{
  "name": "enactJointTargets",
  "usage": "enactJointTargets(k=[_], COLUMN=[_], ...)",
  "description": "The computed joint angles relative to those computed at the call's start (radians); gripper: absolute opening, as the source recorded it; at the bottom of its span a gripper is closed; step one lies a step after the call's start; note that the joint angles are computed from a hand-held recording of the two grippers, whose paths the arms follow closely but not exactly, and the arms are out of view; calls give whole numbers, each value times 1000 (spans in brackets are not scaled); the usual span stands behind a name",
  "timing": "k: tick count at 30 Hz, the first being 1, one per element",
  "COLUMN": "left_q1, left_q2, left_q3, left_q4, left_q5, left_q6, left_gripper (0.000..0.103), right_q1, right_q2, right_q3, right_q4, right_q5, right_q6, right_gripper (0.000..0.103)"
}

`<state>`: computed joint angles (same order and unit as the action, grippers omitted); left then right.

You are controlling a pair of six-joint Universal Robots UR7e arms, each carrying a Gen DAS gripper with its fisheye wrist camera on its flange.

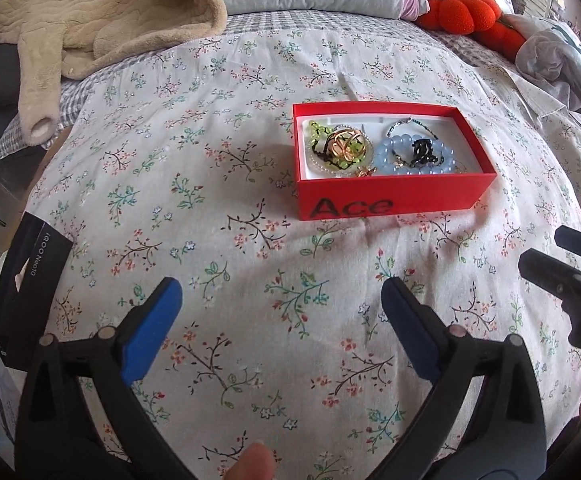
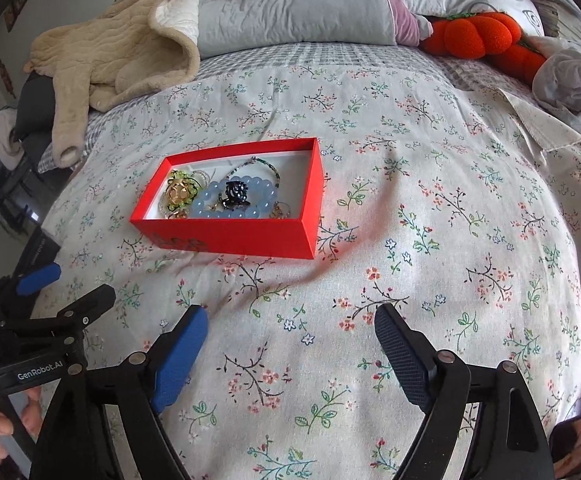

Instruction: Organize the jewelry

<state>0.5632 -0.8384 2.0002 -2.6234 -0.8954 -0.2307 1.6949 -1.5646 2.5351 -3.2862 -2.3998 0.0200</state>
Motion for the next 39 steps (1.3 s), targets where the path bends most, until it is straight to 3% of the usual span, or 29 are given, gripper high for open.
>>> enactJointTargets(k=[6, 12, 39], left_q1=[-8, -28, -32], left_q2=[-33, -42, -32], left_q3=[34, 58, 53], left_q4=[34, -15, -32], left_q5=[3, 8, -9], left_q6=[-48, -41, -28], left_gripper=[101, 101, 101], right_q1=[61, 85, 54], right_q2=[33, 39, 39], right_q3=[17, 19, 6], right_q4=[25, 4, 45], right_q5=[-137, -167, -141], right_q6=[69, 73, 99], right_gripper=[102, 102, 102])
